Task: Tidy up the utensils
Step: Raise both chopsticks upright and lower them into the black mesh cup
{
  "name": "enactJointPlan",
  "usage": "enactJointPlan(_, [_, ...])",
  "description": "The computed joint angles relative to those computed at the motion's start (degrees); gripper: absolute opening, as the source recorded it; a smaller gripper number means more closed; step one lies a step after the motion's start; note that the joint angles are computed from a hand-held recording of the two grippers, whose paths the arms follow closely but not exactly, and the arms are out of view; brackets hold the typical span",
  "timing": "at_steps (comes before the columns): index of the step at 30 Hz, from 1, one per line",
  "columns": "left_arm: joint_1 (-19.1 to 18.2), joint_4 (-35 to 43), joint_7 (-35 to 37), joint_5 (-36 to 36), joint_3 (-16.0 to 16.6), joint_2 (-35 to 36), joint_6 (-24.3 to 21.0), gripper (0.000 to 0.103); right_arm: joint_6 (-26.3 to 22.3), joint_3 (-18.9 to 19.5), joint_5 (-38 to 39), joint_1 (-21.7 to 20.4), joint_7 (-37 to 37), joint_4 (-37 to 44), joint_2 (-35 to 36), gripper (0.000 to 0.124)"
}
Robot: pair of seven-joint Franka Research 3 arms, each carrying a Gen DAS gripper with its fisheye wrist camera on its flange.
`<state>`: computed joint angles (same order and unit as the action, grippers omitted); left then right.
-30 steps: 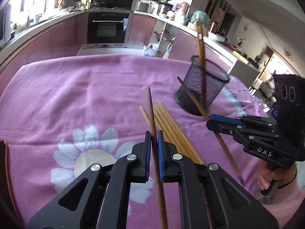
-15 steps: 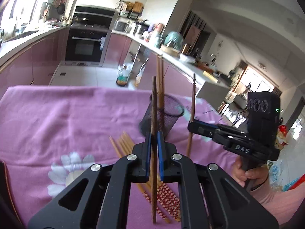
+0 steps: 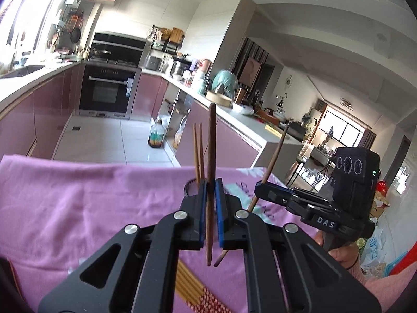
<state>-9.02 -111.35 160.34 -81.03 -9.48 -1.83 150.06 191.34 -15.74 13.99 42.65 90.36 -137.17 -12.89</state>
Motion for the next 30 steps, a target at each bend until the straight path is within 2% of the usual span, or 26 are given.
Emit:
enactJointPlan(3, [-0.3, 2.6, 1.4, -1.0, -0.6, 1.6, 1.2, 0.007, 0.1, 0.2, -0.5, -1.0, -0.6, 1.1, 0.2, 0.005])
enactJointPlan(7, [-0.5, 6.0, 1.3, -0.1, -1.6, 3.3, 2.5, 0.007, -0.2, 5.6, 0.0, -7.4, -2.0, 3.1, 1.0, 0.005])
enactJointPlan(9, [-0.7, 7.6, 1.3, 0.5, -2.2, 3.9, 3.4, 0.007, -0.1, 7.2, 0.3, -9.5, -2.8, 4.0, 1.2, 0.005])
enactJointPlan(10, [-0.7, 8.4, 1.1, 0.9, -2.3, 4.3, 3.5, 0.007, -0.1, 9.3, 0.7, -11.9, -3.2, 4.7, 1.6, 0.005])
enactJointPlan(15, [-0.9, 12.1, 1.4, 2.7, -3.5, 5.8, 5.5, 0.007, 0.1, 13.6, 1.9, -17.7, -4.6, 7.2, 2.8, 0.005])
enactJointPlan(16, [-1.0, 13.1, 0.4, 4.1, -3.8, 6.5, 5.9, 0.007, 0.0, 14.2, 2.2, -18.8, -4.8, 7.8, 3.2, 0.005])
enactJointPlan(18, [-1.1, 14.5, -1.2, 6.4, -4.4, 7.9, 7.1, 0.007, -0.3, 18.4, 3.3, -23.5, -5.3, 8.8, 4.2, 0.005])
enactJointPlan(21, [-1.1, 15.8, -5.0, 11.3, -5.4, 9.6, 8.4, 0.007, -1.0, 20.1, 4.1, -25.7, -5.7, 9.9, 5.5, 0.005])
enactJointPlan(22, [-1.0, 16.3, -6.4, 13.1, -5.7, 10.3, 8.6, 0.007, -1.4, 22.2, 4.2, -28.0, -5.7, 10.4, 6.1, 0.005])
enactJointPlan(25, [-0.8, 17.1, -11.0, 19.4, -6.7, 12.1, 8.9, 0.007, -3.6, 33.5, 0.8, -40.2, -2.1, 11.4, 7.3, 0.005])
enactJointPlan(26, [-0.6, 17.2, -12.5, 21.5, -7.0, 12.6, 8.7, 0.007, -4.7, 35.0, -1.2, -42.1, -0.4, 11.8, 7.9, 0.005])
enactJointPlan(27, [-0.4, 17.2, -14.1, 23.6, -7.3, 13.0, 8.3, 0.007, -6.1, 36.1, -3.8, -43.7, 1.8, 12.3, 8.4, 0.005])
enactJointPlan(30, [0.5, 17.9, -17.0, 28.1, -8.3, 14.5, 7.1, 0.007, -9.4, 35.3, -7.7, -43.5, 5.1, 13.4, 9.5, 0.005])
